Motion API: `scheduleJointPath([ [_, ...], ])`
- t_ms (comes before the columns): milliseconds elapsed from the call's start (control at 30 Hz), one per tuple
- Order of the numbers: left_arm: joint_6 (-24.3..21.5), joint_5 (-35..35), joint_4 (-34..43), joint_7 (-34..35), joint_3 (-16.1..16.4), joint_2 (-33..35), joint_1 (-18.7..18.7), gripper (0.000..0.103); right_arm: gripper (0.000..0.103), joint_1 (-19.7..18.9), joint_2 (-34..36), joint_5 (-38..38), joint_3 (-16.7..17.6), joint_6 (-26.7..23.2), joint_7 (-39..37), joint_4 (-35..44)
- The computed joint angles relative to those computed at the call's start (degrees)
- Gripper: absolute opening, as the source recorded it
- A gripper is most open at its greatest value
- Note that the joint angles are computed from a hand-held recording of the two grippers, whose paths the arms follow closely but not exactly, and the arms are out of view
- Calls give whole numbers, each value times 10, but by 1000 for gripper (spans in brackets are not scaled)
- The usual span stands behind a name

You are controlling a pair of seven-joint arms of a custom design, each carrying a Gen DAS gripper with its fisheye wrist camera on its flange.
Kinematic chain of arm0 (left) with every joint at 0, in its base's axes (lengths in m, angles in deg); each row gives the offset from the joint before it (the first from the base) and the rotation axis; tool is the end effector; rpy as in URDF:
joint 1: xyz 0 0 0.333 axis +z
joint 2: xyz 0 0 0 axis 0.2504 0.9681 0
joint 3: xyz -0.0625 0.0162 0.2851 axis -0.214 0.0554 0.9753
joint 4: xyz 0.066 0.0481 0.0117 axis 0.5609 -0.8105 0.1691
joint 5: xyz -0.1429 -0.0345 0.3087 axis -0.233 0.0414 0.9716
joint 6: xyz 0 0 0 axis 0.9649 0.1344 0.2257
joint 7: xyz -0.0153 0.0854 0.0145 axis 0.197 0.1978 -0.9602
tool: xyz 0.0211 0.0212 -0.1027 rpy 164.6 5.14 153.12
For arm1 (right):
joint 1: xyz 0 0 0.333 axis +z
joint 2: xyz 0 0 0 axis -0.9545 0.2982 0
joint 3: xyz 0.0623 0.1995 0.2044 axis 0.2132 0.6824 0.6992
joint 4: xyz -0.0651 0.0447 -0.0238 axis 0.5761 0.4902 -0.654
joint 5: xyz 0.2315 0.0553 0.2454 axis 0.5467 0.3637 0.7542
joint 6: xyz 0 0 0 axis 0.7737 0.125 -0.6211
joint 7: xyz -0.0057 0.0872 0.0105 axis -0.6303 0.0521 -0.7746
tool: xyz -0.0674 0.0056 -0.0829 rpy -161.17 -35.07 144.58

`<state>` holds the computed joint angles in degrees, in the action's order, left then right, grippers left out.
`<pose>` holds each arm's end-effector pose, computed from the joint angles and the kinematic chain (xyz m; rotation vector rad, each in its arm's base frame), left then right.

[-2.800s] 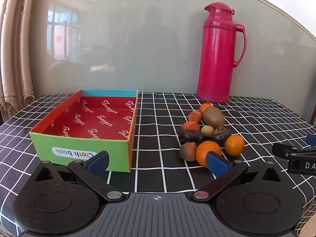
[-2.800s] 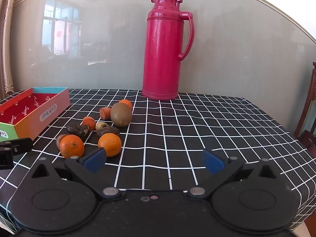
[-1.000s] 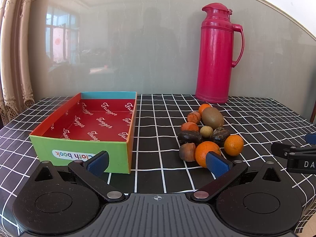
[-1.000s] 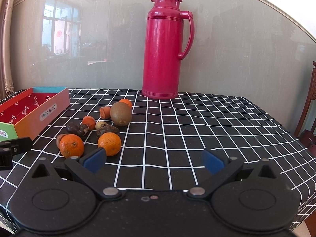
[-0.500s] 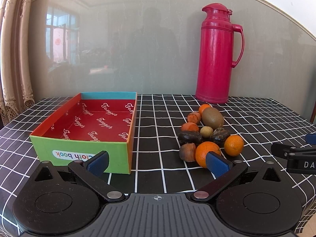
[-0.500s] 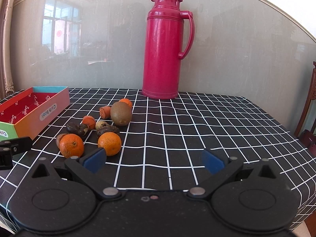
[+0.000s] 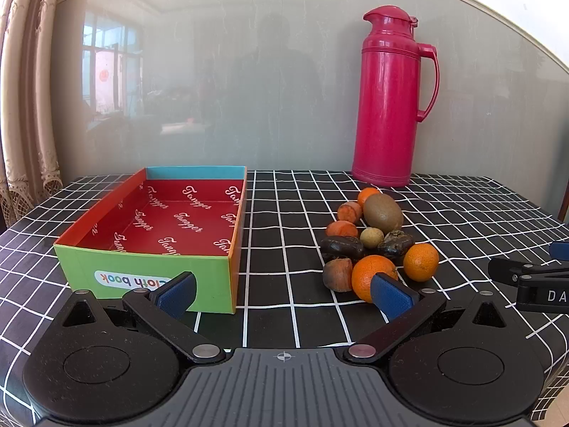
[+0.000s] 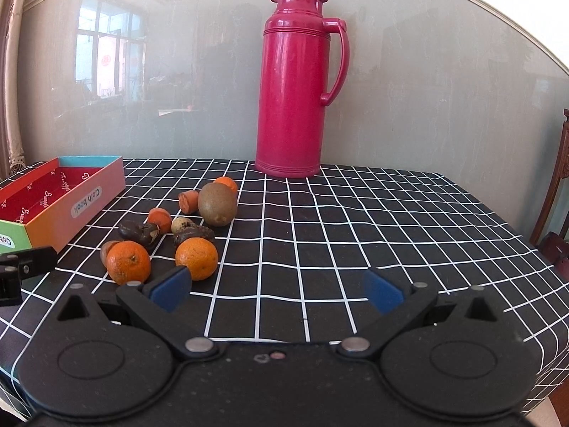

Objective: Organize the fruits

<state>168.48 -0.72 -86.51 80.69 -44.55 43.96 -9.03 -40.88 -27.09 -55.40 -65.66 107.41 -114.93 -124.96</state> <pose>0.6034 -0.2993 0.4584 -1.2955 1.8215 -1.1691 0.5398 0.3165 0.4439 -1.3265 1.8208 -1.2090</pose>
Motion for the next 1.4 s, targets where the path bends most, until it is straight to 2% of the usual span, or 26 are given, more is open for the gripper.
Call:
scheduleJointPath([
  [167,0,-5,0,5,-3,0,2,103,103,-1,-2,2,0,0,-2,-1],
  [267,-4,-21,-3,25,-19,0,13,103,103,-1,-3,2,1,0,-1,-1],
  [400,-5,-31,-7,22,-15,-1,10,103,103,-1,-3,2,1,-1,-2,-1],
  [500,0,-25,-8,4,1,-2,0,103,103,-1,-2,2,1,-1,-2,-1],
  [733,-2,-24,-5,-13,6,-1,-2,103,103,-1,-3,2,1,-1,-1,-1],
  [833,1,-33,-5,1,-10,1,10,103,103,-1,-3,2,1,-1,-1,-1],
  [900,6,-47,-3,30,-31,6,24,103,103,-1,-4,2,1,-1,0,-1],
  [1000,10,-62,3,63,-43,13,27,103,103,-3,-7,7,0,-10,13,-1],
  [1100,9,-92,10,112,-73,23,41,102,103,-8,-11,12,-1,-12,23,-4],
  [1133,6,-104,12,132,-86,27,46,99,103,-9,-13,13,-2,-16,26,-5],
  [1167,-3,-119,17,158,-108,33,56,85,103,-11,-15,12,-2,-17,32,-8],
  [1200,-17,-136,22,186,-131,39,66,76,103,-14,-15,13,-3,-18,35,-9],
  [1233,-27,-153,27,214,-155,46,77,75,103,-16,-17,13,-3,-19,38,-11],
  [1333,-39,-187,46,270,-187,66,84,74,103,-25,-17,19,-4,-16,44,-10],
  [1400,-52,-208,62,309,-207,81,86,67,103,-31,-17,22,-5,-11,50,-10],
])
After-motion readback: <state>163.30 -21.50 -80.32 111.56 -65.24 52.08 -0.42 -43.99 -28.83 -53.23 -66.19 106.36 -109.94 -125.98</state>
